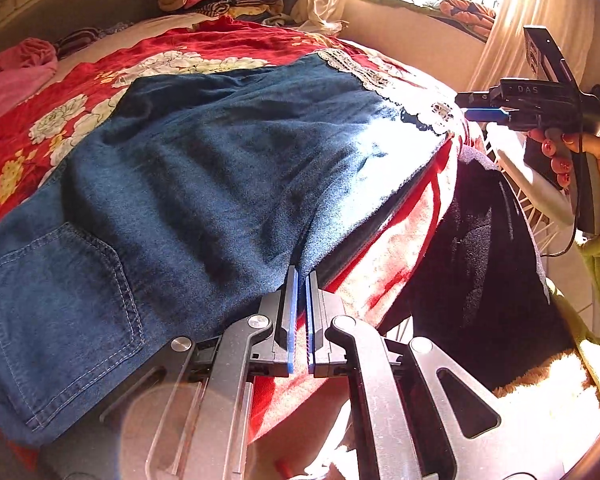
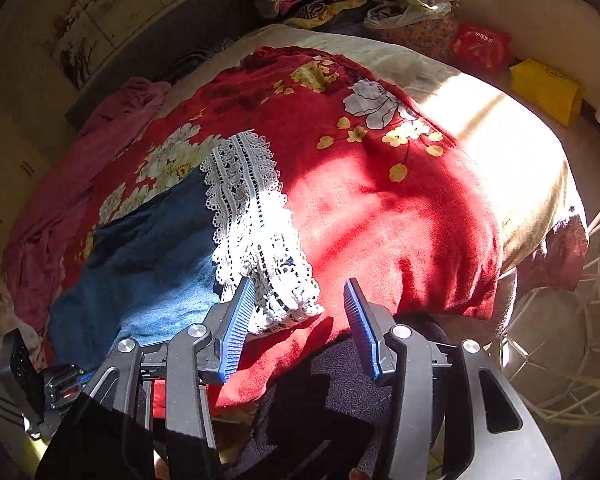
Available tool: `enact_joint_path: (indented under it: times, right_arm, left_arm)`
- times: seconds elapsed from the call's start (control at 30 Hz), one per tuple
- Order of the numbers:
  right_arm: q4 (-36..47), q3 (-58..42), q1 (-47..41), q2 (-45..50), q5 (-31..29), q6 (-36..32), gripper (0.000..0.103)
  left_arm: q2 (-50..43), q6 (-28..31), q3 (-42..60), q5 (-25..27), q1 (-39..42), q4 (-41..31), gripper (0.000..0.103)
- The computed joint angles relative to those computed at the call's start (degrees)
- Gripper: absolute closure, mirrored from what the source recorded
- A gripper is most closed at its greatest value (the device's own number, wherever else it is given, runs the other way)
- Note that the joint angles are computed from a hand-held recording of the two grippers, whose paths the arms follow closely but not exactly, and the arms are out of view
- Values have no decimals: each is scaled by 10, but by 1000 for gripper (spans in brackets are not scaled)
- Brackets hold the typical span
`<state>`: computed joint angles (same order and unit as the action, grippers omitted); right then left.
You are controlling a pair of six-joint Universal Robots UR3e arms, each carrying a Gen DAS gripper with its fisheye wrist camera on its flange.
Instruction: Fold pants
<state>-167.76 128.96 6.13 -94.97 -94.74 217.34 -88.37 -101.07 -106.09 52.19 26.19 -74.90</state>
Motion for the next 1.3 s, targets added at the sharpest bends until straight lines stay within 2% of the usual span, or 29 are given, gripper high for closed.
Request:
enact_joint_path:
  times: [0.1, 0.2, 0.27, 0.33, 0.37, 0.4, 0.47, 0.53, 0.6, 0.63, 0.73, 0.83, 0.9, 1.0, 1.1, 1.17, 1.3]
  right_arm:
    - [-35, -19, 27, 14, 10, -29, 57]
    - [-40, -103, 75, 94, 20, -58, 57]
    - [-25, -168, 96, 155, 35, -77, 57]
    - [-6, -216, 109, 202, 38, -85, 57]
    - [2, -230, 111, 218, 40, -89, 57]
    - [10, -237, 113, 230, 36, -90, 57]
    - [60, -253, 113, 244, 17, -89, 57]
    - [75, -235, 102, 240, 18, -88, 58]
    - [42, -189, 80, 216, 50, -90, 58]
    - [43, -182, 75, 207, 51, -92, 58]
    - [27, -164, 63, 203, 67, -96, 58]
    - [33, -184, 85, 224, 36, -101, 55]
    - [38, -188, 91, 218, 37, -109, 49]
    - [-6, -151, 78, 184, 54, -106, 48]
    - [-50, -115, 66, 147, 41, -105, 47]
    - [-74, -89, 46, 124, 42, -102, 46]
    - [-73, -75, -15, 97, 59, -111, 46]
  left_arm:
    - [17, 33, 13, -8, 34, -65, 101]
    - [15, 59, 53, -21, 73, -146, 101]
    - [29, 38, 45, -25, 93, -117, 98]
    - [29, 11, 54, -28, 111, -97, 89]
    - [23, -2, 61, -27, 119, -87, 78]
    - [15, -21, 62, -23, 125, -62, 65]
    - [-4, -87, 48, 12, 123, 38, 62]
    - [-39, -143, 49, 50, 123, 114, 61]
    - [-69, -164, 59, 56, 137, 147, 62]
    - [-78, -156, 65, 47, 146, 148, 62]
    - [-111, -150, 99, 40, 152, 129, 72]
    - [-120, -172, 105, 47, 142, 132, 73]
    - [-105, -172, 102, 50, 140, 120, 65]
    - [-80, -148, 132, 14, 152, 37, 58]
    - [-59, -146, 138, -5, 136, 40, 49]
    - [-66, -156, 161, -10, 110, 37, 47]
    - [-101, -196, 205, -13, 42, 75, 41]
